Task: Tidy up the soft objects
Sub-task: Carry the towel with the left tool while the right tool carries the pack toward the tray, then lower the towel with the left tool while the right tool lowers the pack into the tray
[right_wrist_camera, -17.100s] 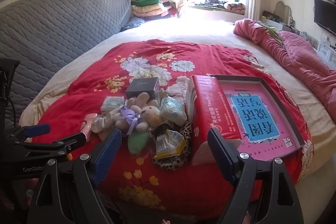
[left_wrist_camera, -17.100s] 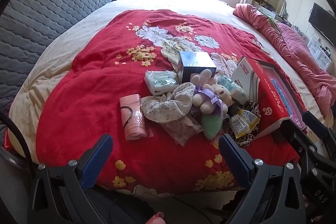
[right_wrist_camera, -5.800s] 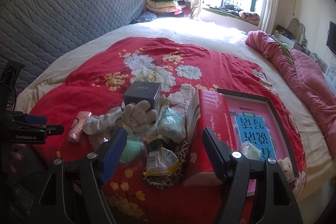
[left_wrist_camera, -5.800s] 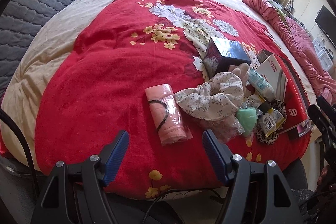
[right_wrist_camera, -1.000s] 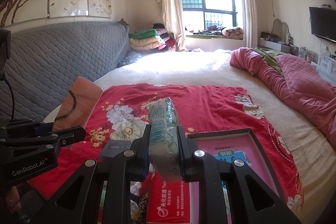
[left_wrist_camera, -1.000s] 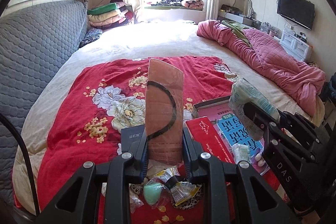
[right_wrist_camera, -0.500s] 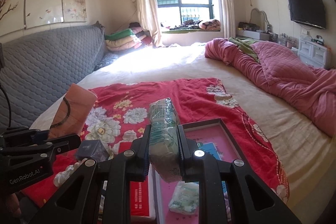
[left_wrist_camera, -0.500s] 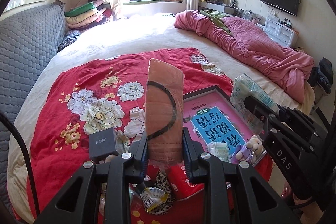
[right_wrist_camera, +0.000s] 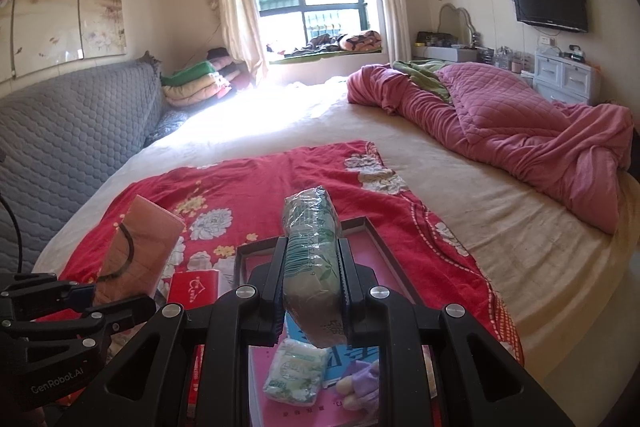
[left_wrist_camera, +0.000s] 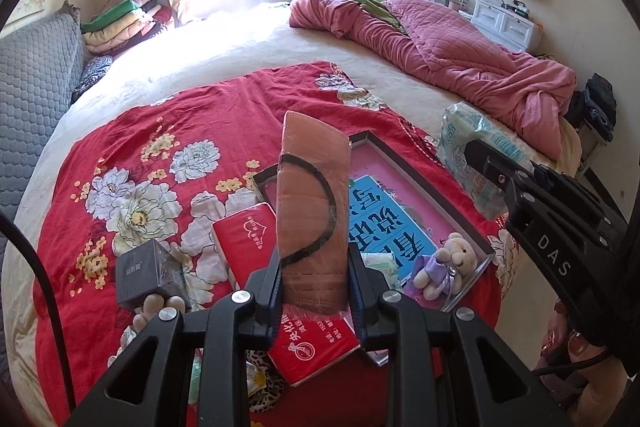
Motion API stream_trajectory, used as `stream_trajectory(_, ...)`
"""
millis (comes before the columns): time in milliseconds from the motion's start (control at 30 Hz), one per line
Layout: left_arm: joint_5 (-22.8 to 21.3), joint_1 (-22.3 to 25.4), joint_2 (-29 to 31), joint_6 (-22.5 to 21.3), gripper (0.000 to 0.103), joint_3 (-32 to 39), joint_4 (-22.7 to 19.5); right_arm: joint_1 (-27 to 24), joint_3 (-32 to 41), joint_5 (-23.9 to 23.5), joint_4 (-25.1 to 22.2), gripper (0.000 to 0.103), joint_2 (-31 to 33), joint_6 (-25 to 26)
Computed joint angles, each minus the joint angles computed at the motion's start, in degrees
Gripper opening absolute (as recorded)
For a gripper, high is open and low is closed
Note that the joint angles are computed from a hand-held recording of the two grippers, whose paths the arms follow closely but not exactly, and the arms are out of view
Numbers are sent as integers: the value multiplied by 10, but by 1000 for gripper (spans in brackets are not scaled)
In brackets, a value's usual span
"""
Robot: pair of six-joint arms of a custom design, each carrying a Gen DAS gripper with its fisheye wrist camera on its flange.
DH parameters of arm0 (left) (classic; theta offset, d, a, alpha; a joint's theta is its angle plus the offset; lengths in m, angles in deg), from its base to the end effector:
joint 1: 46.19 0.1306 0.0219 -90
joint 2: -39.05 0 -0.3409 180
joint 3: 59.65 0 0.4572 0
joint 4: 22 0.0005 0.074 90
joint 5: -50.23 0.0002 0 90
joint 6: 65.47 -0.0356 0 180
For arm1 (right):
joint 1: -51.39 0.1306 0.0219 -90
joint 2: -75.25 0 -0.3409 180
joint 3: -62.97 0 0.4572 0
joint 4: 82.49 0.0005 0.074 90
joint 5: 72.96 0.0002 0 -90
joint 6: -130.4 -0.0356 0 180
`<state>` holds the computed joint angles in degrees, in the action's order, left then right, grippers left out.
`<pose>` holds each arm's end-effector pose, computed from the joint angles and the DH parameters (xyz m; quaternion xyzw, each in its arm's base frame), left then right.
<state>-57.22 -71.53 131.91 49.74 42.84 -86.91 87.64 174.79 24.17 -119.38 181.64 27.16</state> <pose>0.5023 -0.2266 0.4587 -0.0442 0.9435 0.0050 0.3285 0.5403 0.3901 0.4437 -0.1439 0.8592 0.1550 0.4659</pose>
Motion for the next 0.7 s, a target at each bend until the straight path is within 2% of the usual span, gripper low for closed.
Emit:
stream_trajectory(267, 39, -4, 38, -22, 28, 24, -6, -11, 2, 4, -16, 22, 11, -6)
stream_trajectory(500, 91, 1, 70, -16, 28, 41, -10, -19, -8, -3, -9, 22, 10, -3)
stream_trajectory(700, 108, 2, 116, -25, 28, 75, -37, -38, -7, -23, -31, 22, 28, -15)
